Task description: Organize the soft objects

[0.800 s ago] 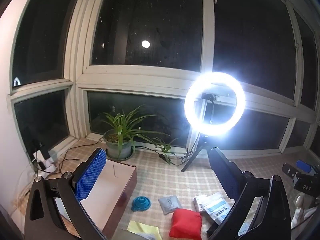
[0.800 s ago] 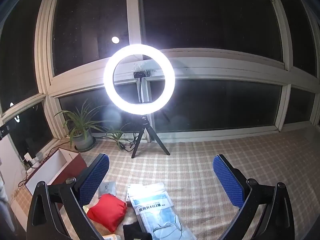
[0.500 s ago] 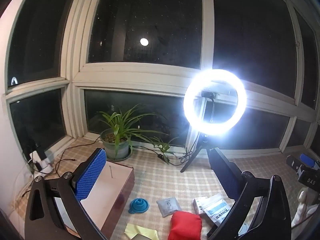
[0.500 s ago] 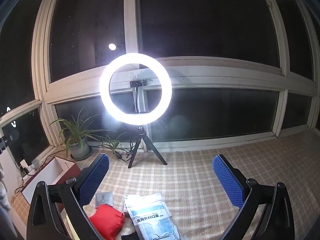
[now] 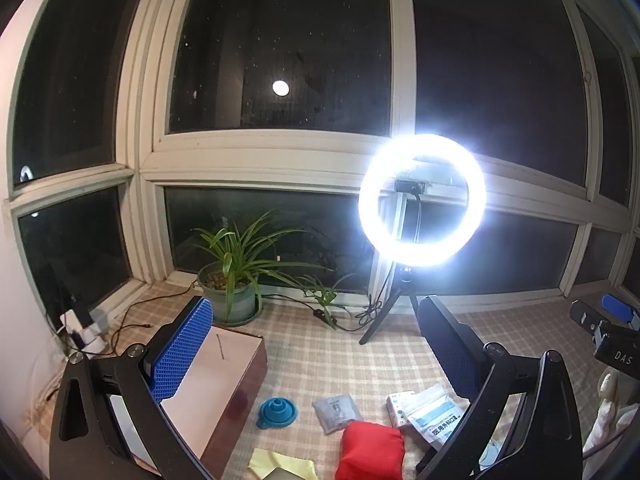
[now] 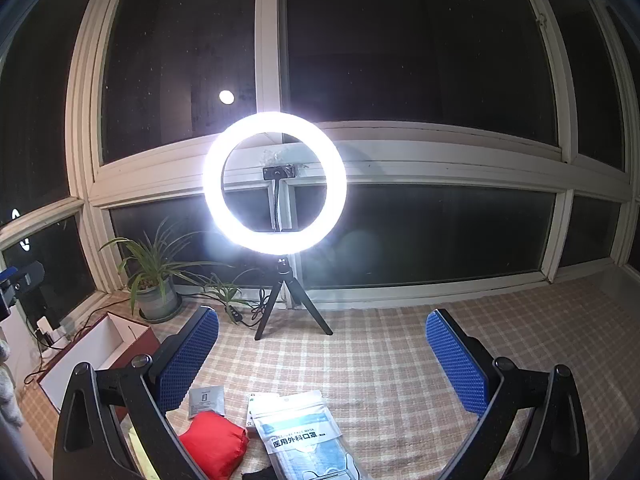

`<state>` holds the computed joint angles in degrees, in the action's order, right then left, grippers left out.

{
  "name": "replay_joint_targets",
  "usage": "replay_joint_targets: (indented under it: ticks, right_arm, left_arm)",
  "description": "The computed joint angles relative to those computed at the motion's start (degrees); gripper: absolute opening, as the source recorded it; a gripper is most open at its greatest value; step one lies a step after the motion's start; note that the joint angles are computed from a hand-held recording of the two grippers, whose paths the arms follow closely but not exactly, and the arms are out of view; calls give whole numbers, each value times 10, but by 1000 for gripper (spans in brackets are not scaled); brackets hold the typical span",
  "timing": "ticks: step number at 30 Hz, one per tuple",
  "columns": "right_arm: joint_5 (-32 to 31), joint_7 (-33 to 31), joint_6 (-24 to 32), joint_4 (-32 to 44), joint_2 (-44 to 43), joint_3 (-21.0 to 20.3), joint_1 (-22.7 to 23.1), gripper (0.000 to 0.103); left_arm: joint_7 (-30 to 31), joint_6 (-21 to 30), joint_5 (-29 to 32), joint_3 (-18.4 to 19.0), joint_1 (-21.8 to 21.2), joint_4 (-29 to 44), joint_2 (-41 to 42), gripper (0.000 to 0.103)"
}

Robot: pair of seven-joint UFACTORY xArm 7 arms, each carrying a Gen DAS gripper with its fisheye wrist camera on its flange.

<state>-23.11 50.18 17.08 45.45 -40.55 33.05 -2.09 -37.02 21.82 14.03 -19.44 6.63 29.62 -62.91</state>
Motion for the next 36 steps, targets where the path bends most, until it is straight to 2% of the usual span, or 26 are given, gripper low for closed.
replay_joint_targets:
  ticks: [36]
  right_arm:
    - [-3,-7,5,1,9,-6,14,103]
  left_arm:
    - [-6,-10,13,-14,14,12,3,102]
